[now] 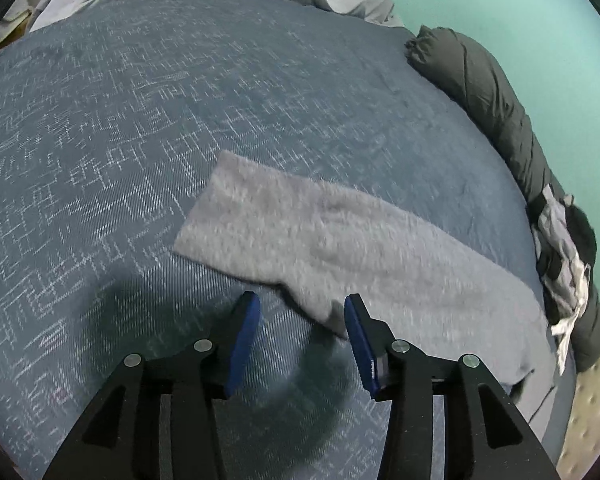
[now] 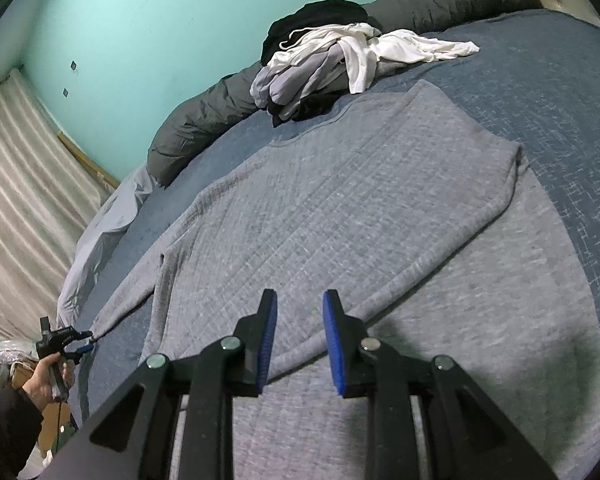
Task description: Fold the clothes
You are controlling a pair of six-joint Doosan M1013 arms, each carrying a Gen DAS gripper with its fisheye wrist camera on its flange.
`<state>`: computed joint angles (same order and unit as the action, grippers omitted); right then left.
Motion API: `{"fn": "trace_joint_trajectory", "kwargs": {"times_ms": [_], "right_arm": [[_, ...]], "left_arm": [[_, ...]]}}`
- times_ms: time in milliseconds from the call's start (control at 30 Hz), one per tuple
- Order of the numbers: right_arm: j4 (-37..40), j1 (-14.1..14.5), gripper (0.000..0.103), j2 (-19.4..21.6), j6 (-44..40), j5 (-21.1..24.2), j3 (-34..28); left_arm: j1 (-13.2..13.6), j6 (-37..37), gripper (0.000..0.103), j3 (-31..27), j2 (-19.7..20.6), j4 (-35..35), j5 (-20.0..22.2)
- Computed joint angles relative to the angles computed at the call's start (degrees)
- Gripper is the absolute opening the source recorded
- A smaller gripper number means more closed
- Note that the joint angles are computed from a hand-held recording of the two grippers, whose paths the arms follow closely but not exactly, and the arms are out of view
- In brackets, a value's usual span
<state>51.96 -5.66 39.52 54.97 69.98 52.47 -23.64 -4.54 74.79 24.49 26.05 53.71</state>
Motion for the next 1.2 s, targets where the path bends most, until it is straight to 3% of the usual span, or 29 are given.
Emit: {"fn": "trace_joint_trajectory", "kwargs": {"times_ms": [300,433,500,567,633,667,733,833,1200], "right_arm": [[-0.3,0.3,0.023,0.0,-1.0,-0.4,0.0],[-0.3,0.3,0.023,0.1,-0.8,-0.3,-0.2],[-0.3,0.3,0.023,0.3,-0.6,-0.3,-0.3],[-0.4,0.3,0.023,0.4,-0.2,-0.2,-0.5],[-0.5,0.2,0.023,0.5,0.1,-0.2,-0.6],[-0.5,0.2,0.023,0.5,0.2,-0.2,-0.6],[-0.3,0.2,0.023,0.6,0.3,-0.2,-0.6],[0.1,0.2,0.023,0.5,0.1,-0.2,-0.5],[1.2,-0.6,0.023,1.5,3.1,0.9,-1.8]], "left_arm": [[1.4,-4.0,0.048,1.2,-0.1,0.9,-2.6],[1.4,-2.2,0.047,0.0,0.6,1.0,-1.4],[1.5,0.3,0.042,-0.7,0.9,0.6,-1.2],[1.6,1.5,0.027,-0.9,0.8,0.6,-1.6],[1.7,2.3,0.024,-1.5,0.8,1.1,-1.5],[1.7,2.6,0.018,-2.0,0.8,1.5,-1.5],[1.7,4.0,0.009,-3.2,1.0,1.9,-1.5],[1.6,7.0,0.006,-5.6,1.4,2.5,-1.4],[-1.2,19.4,0.005,-19.8,5.5,2.6,-0.7]]}}
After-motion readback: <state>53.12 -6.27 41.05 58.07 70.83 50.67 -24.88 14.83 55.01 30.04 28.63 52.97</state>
